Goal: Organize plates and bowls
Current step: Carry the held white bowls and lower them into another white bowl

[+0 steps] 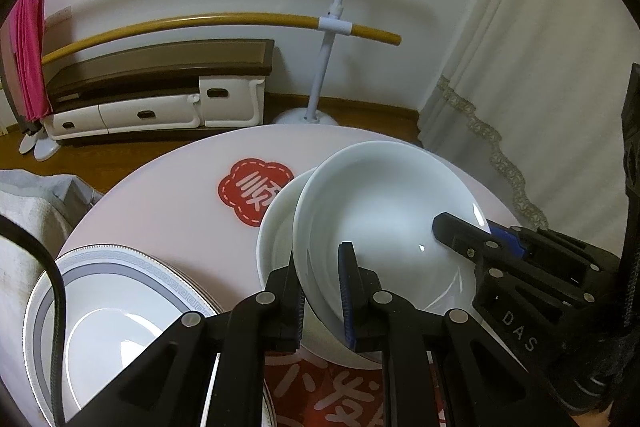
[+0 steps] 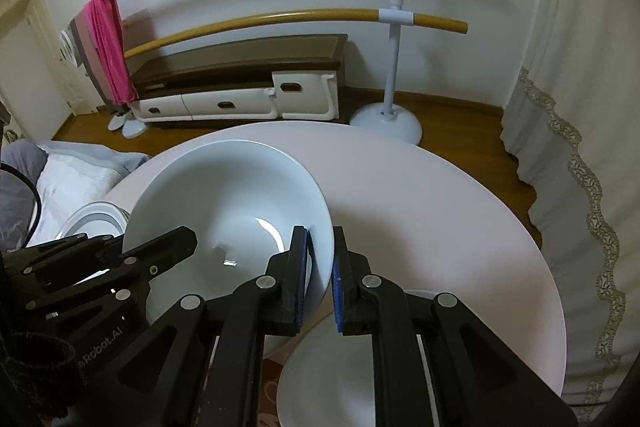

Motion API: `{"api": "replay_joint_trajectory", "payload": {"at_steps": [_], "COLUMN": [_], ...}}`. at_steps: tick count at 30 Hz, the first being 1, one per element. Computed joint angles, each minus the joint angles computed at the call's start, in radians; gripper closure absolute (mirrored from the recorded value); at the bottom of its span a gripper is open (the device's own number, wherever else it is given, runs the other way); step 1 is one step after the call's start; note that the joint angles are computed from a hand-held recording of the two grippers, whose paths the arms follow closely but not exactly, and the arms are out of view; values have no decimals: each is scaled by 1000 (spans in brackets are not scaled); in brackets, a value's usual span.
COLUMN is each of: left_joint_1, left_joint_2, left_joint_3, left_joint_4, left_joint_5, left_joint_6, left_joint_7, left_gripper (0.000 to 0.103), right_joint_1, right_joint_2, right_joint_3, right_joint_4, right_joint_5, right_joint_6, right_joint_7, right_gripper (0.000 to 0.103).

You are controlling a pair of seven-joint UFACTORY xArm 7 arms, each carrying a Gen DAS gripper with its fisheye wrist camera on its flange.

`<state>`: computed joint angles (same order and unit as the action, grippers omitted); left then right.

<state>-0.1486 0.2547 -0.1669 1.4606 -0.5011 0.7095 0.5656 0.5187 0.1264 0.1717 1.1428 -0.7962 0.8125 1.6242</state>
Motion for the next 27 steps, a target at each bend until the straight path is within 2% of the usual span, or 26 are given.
{"api": "replay_joint_trajectory", "payload": {"at_steps": [12, 18, 24, 27], "left_joint_1": [-13, -12, 3, 4], "left_joint_2": [19, 22, 30, 32], "left_joint_3": [-2, -8, -6, -1], "left_joint_4": [12, 17, 44, 47], "left_joint_5": [42, 46, 26, 33], "left_joint_6": [-24, -15, 19, 23], "left_joint_7": [-22, -10, 9, 7], "left_gripper": [91, 89, 87, 86], "right_joint_1": [-10, -31, -65, -72], "right_joint_2": [23, 7, -18, -21], "right_joint_3": [-16, -27, -35, -33], "right_joint_4": [1, -40, -102, -107], "right_joint_5": [36, 51, 75, 80], "right_joint_6": [-37, -122, -246, -254], "right_joint_7": [-19, -13, -4, -9], "right_gripper": [90, 90, 91, 91]}}
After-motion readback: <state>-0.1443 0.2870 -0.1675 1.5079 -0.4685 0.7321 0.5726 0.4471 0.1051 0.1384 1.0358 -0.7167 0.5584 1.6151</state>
